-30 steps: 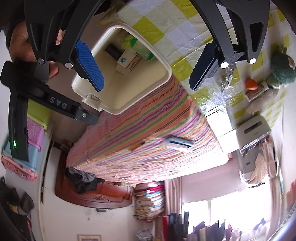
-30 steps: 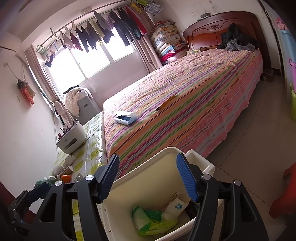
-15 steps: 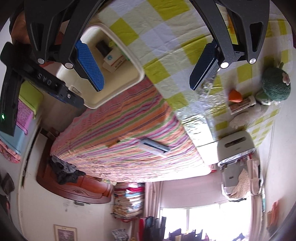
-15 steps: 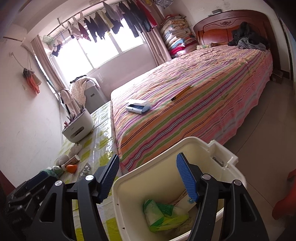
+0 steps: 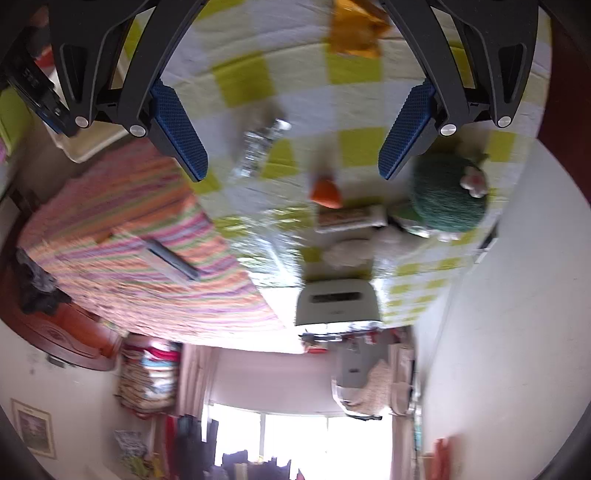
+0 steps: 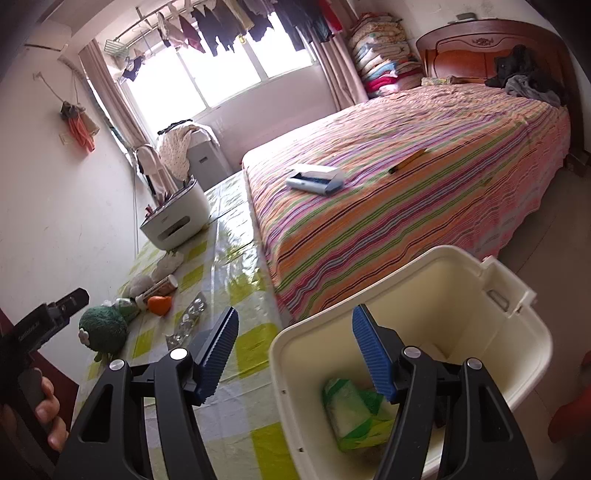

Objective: Collect trash
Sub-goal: 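Move both tools back over the table toward the plush ball and foil pack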

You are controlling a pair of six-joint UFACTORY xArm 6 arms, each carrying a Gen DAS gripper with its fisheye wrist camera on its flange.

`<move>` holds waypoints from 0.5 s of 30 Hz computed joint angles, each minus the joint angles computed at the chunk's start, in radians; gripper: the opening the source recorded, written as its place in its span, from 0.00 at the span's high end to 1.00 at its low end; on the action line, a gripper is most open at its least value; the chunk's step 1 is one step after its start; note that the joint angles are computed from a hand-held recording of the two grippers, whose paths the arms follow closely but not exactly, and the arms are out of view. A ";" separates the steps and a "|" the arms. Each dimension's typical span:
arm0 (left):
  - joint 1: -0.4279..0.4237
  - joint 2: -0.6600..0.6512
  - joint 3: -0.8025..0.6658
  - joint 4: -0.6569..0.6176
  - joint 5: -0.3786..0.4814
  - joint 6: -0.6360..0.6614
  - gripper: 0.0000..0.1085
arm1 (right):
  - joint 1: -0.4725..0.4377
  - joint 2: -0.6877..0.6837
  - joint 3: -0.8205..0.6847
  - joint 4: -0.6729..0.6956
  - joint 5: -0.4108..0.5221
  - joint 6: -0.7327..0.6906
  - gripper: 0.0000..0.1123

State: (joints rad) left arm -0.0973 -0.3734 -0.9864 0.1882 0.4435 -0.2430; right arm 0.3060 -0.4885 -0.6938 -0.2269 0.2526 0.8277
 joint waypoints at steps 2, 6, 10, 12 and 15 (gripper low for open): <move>0.033 0.007 -0.007 0.009 -0.002 -0.003 0.14 | 0.016 0.022 -0.018 -0.004 0.005 -0.002 0.44; 0.104 0.037 -0.038 0.010 -0.004 -0.005 0.12 | 0.043 0.061 -0.047 -0.001 0.012 -0.003 0.44; 0.160 0.088 -0.087 0.059 0.015 -0.031 0.12 | 0.067 0.098 -0.072 0.013 0.016 -0.007 0.44; 0.181 0.117 -0.114 0.076 0.023 -0.027 0.12 | 0.078 0.117 -0.087 0.012 0.018 -0.005 0.44; 0.213 0.173 -0.166 0.051 0.043 0.013 0.12 | 0.094 0.148 -0.111 0.015 0.022 -0.007 0.44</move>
State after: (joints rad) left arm 0.1158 -0.2008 -1.1524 0.2393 0.4867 -0.2300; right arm 0.4002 -0.3410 -0.8048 -0.2123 0.2744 0.8204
